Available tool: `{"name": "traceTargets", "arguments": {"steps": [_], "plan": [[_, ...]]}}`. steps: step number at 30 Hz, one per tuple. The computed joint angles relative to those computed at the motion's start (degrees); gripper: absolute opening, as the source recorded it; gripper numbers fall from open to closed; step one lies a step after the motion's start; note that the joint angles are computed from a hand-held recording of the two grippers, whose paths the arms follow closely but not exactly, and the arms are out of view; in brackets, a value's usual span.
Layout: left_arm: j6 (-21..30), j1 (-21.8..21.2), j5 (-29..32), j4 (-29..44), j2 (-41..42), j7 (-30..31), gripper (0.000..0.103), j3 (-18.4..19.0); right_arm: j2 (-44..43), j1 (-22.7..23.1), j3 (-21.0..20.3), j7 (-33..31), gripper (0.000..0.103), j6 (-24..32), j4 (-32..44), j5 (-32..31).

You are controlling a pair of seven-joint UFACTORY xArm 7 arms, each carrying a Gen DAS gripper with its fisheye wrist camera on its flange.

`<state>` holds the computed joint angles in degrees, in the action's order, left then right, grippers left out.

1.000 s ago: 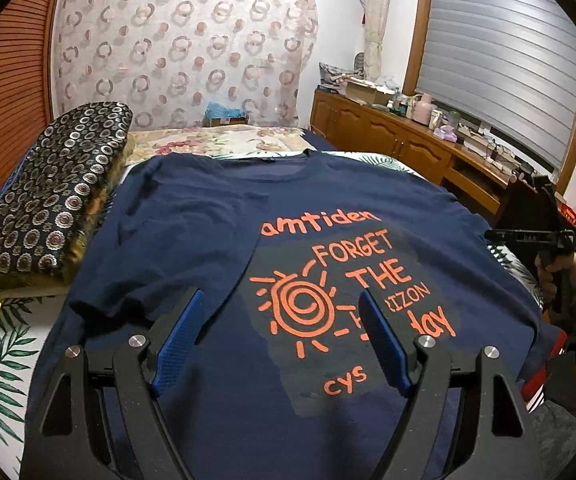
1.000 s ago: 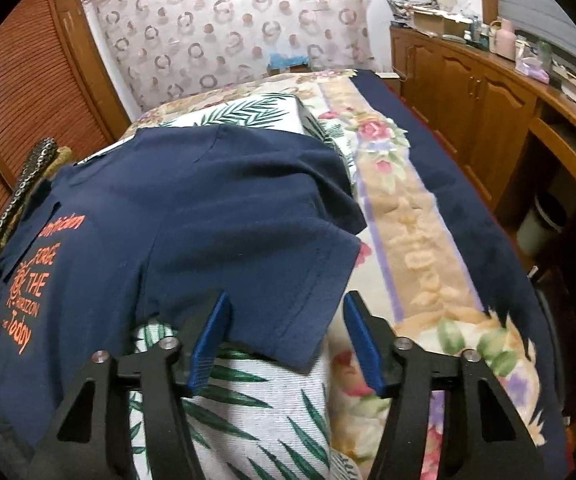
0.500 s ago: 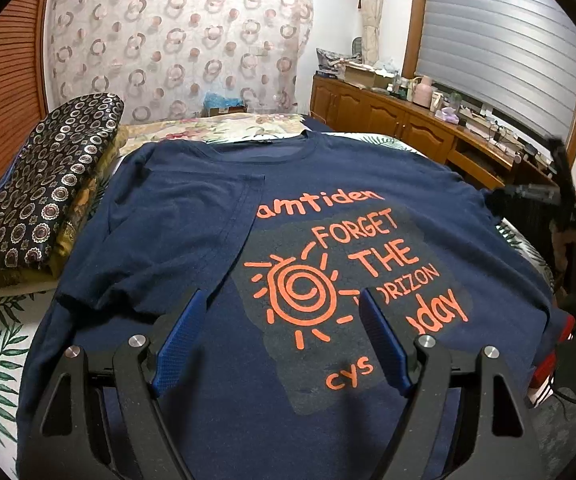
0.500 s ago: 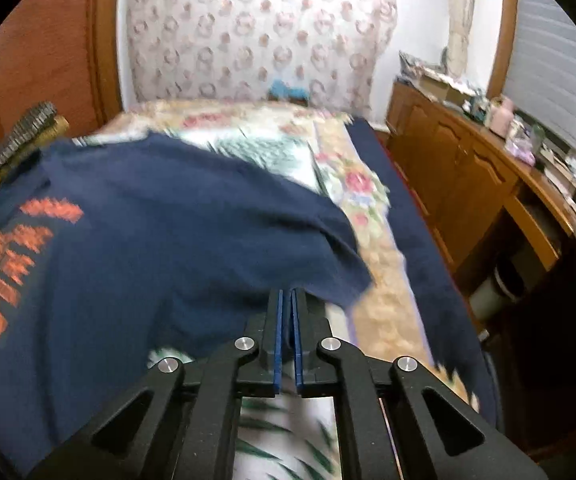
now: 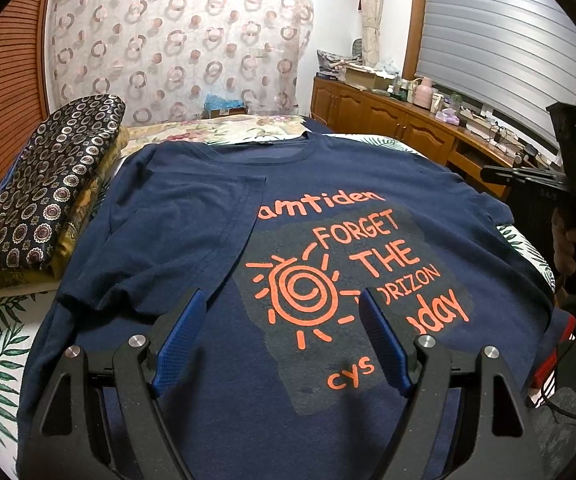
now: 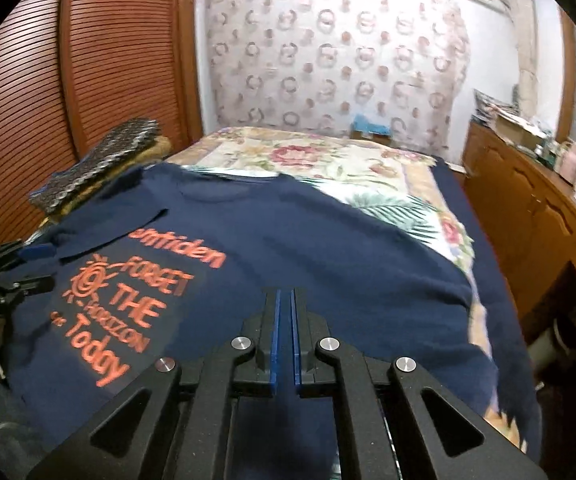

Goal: Fold small clothes
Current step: 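Fold the grasped side over toward the shirt center, open right gripper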

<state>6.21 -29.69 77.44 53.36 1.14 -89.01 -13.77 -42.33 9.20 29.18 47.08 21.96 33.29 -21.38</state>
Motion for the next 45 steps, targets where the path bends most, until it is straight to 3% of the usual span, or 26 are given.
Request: {"name": "traceTargets", "arguments": {"steps": [1, 3, 6, 11, 15, 16, 18, 21, 28, 33, 37, 39, 43, 45], "plan": [[0.0, 0.0, 0.0, 0.0, 0.0, 0.0, 0.080, 0.0, -1.7, -0.1, -0.8, 0.2, 0.010, 1.4, -1.2, 0.2], [0.2, 0.0, 0.5, 0.0, -0.1, -0.4, 0.080, 0.0, -4.2, -1.1, -0.3, 1.4, 0.039, 5.5, -1.6, 0.2], [0.3, 0.0, 0.6, -0.1, -0.1, -0.5, 0.080, -0.1, -9.1, -1.4, -2.4, 2.5, 0.058, 9.1, -5.3, 0.6], [0.3, 0.0, 0.6, -0.1, -0.2, -0.5, 0.080, -0.1, -13.5, 0.1, -8.4, 2.6, 0.059, 11.6, -11.4, 4.4], [0.3, 0.0, 0.3, -0.2, -0.2, -0.3, 0.080, -0.1, -13.0, 2.5, -14.1, -0.3, 0.058, 9.4, -14.1, 9.0], [0.3, 0.0, 0.3, -0.1, -0.2, -0.2, 0.080, -0.1, -12.6, 2.6, -14.5, -0.9, 0.054, 9.2, -14.0, 9.8], [0.4, 0.0, 0.3, -0.1, -0.1, -0.2, 0.080, -0.1, -11.2, 1.7, -14.9, -2.5, 0.026, 7.9, -13.3, 10.2], [0.3, 0.0, 0.3, -0.1, 0.0, -0.2, 0.080, -0.1, -9.2, -2.3, -10.8, -2.9, 0.003, 9.4, -10.0, 7.4], [0.4, 0.0, 0.3, -0.1, 0.0, -0.3, 0.080, -0.1, -8.1, -4.3, -5.2, -1.4, 0.002, 4.4, -5.5, 3.2], [0.4, 0.0, 0.4, -0.2, -0.1, -0.4, 0.080, -0.1, -2.8, -1.3, -1.1, -2.6, 0.002, -0.5, -1.3, 2.3], [0.3, 0.0, 1.7, 0.1, 0.2, -1.8, 0.080, 0.0, 3.6, 2.7, -0.8, -3.8, 0.003, -4.8, -0.5, 3.7], [0.4, -0.1, 1.6, 0.0, 0.1, -1.8, 0.080, 0.0, 5.3, 3.1, -0.1, -3.9, 0.017, -3.9, -0.2, 3.3], [0.6, -0.1, 2.0, 0.0, 0.1, -2.2, 0.080, 0.0, 6.4, 3.7, -1.9, -4.2, 0.029, -3.7, -0.3, 2.8], [0.5, -0.1, 1.8, 0.0, 0.2, -1.9, 0.080, 0.1, 5.7, 3.4, -3.2, -4.5, 0.045, -2.8, 0.2, 3.0]]}}
